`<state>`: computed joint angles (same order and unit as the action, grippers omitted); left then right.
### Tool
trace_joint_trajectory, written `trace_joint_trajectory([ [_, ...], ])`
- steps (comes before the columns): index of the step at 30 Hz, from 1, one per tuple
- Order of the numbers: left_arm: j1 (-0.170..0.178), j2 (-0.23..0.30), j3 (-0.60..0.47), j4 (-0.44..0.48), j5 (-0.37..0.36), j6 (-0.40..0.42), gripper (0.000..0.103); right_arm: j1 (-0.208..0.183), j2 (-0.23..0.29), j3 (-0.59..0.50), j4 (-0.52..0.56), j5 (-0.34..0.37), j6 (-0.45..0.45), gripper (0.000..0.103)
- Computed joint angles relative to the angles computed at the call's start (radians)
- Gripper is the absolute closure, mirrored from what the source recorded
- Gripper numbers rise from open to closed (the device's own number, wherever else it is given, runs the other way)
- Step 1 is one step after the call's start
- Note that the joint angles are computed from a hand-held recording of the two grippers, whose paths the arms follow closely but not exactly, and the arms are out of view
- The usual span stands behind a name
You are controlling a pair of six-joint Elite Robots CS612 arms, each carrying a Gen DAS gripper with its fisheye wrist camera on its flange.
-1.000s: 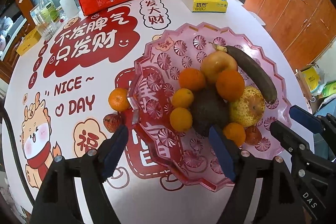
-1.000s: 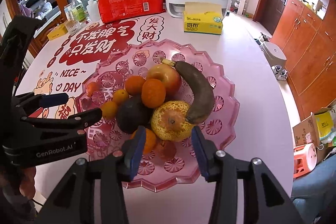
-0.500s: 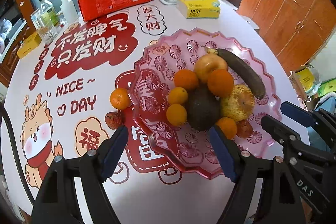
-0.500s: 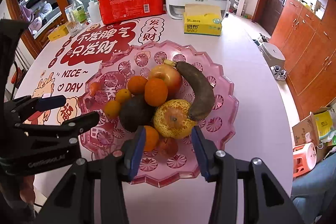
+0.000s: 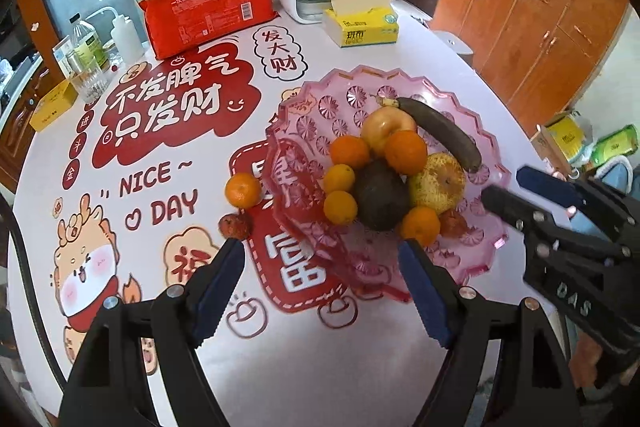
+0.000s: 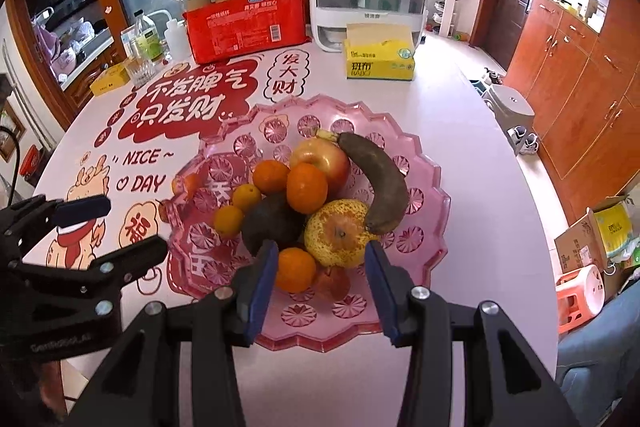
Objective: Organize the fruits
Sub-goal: 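Move both open tools back to the last orange and date on the cloth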
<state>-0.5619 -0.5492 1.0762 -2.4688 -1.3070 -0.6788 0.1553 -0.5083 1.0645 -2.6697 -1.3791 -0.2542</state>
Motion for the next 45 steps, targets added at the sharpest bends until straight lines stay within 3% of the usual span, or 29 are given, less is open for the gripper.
trace_joint_trajectory([
  [5,0.022,-0.051,0.075,-0.046,-0.066,0.001,0.025,0.011,-0.014,0.014,-0.039,-0.016,0.039,0.058],
  [11,0.042,-0.140,0.185,-0.095,-0.009,0.069,0.025,0.031,-0.043,0.045,-0.091,-0.034,0.093,0.058],
  [16,0.073,-0.214,0.263,-0.111,0.056,0.181,0.025,0.057,-0.061,0.065,-0.122,-0.056,0.131,0.058],
  [23,0.125,-0.258,0.307,-0.120,0.090,0.340,0.025,0.101,-0.068,0.080,-0.134,-0.106,0.200,0.058],
  [27,0.149,-0.237,0.284,-0.135,0.088,0.483,0.025,0.126,-0.056,0.067,-0.122,-0.136,0.246,0.058],
  [30,0.174,-0.199,0.241,-0.153,0.031,0.606,0.025,0.145,-0.039,0.047,-0.098,-0.147,0.282,0.058],
  [33,0.187,-0.151,0.193,-0.156,-0.033,0.677,0.025,0.161,-0.018,0.030,-0.087,-0.149,0.304,0.058],
  [39,0.205,-0.047,0.114,-0.139,-0.169,0.735,0.025,0.180,0.042,-0.027,-0.029,-0.121,0.335,0.058],
  [45,0.211,0.013,0.081,-0.128,-0.221,0.754,0.025,0.195,0.125,-0.129,0.013,-0.132,0.351,0.058],
])
